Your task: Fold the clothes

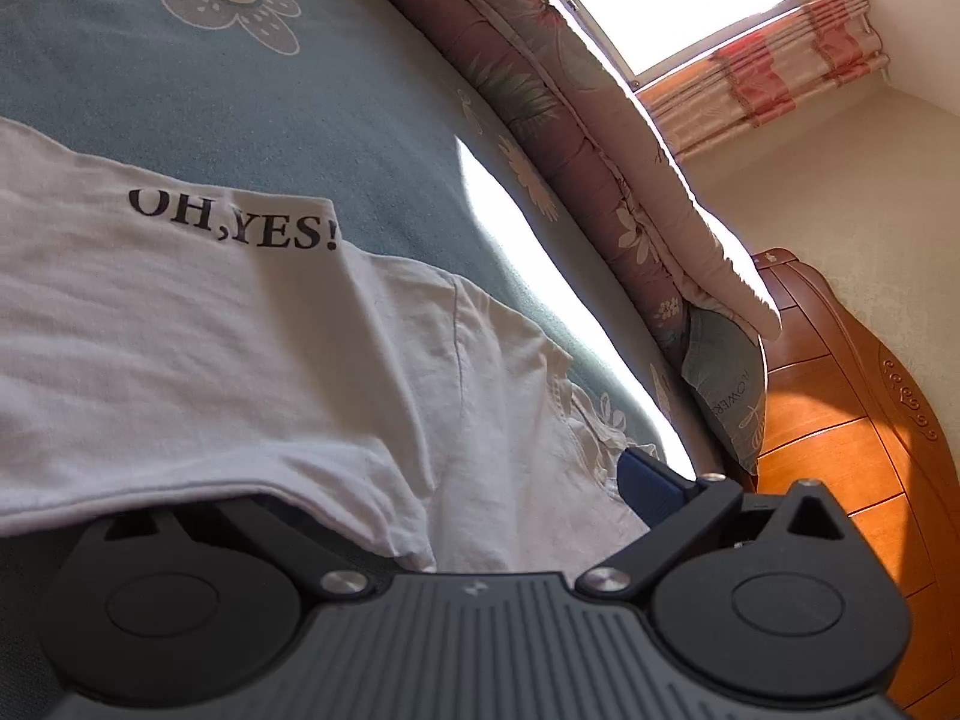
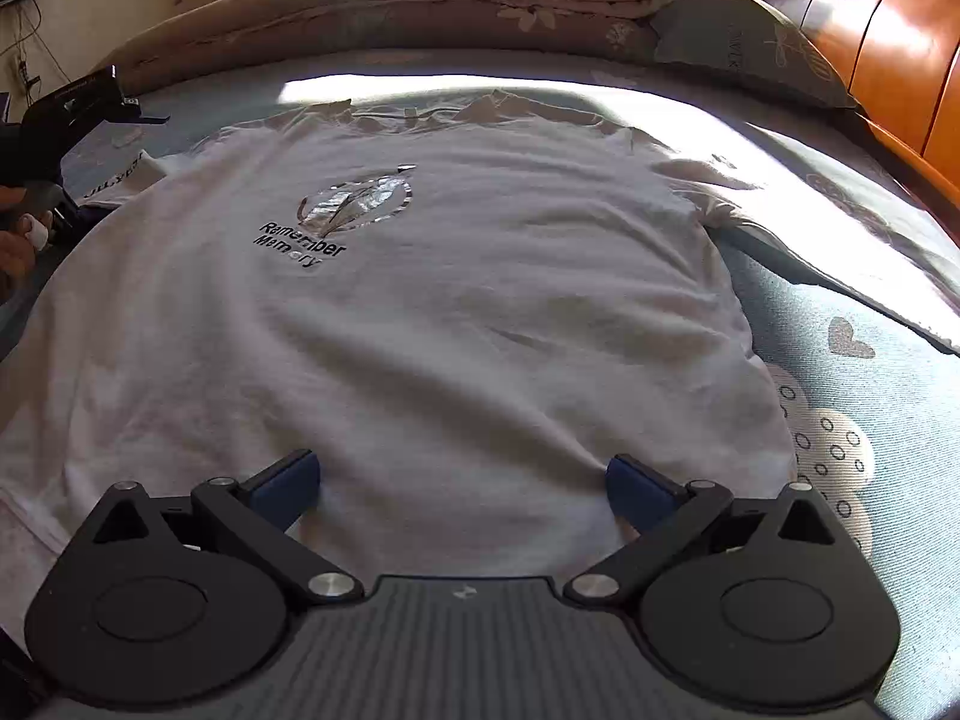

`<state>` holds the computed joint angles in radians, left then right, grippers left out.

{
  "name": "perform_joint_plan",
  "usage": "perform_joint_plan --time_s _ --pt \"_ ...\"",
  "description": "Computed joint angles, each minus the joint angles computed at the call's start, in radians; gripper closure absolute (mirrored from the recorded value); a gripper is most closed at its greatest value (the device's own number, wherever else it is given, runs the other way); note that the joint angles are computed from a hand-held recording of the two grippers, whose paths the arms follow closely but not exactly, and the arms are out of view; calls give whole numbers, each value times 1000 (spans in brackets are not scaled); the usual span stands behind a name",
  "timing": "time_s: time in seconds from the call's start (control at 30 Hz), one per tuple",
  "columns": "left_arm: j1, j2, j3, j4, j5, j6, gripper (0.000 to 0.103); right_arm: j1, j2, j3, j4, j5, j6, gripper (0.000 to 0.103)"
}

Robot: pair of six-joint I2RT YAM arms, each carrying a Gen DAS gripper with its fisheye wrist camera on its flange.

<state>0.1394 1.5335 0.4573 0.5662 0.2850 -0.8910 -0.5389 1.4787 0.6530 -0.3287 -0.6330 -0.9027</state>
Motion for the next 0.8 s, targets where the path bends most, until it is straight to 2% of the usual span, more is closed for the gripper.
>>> perform_joint_plan --time_s 0.17,0.27,0.33,0.5,0.57,0.67,0.8 --pt "150 -27 66 -87 77 57 3 -16 14 13 -20 -17 -42 0" --pt "171 -28 114 -185 73 114 3 -9 11 0 4 -14 -30 0" --pt "168 -19 118 -212 108 128 3 -6 8 -2 8 -12 -24 0" --pt "128 20 37 -85 233 64 3 -7 5 -2 5 -12 -26 0" --pt "96 20 6 -38 225 66 2 -7 1 -6 7 -11 -23 0" --pt "79 52 43 -52 252 71 2 -6 -1 -9 11 -10 -19 0" --pt "93 82 121 -101 223 78 3 -6 -4 -12 12 -10 -17 0"
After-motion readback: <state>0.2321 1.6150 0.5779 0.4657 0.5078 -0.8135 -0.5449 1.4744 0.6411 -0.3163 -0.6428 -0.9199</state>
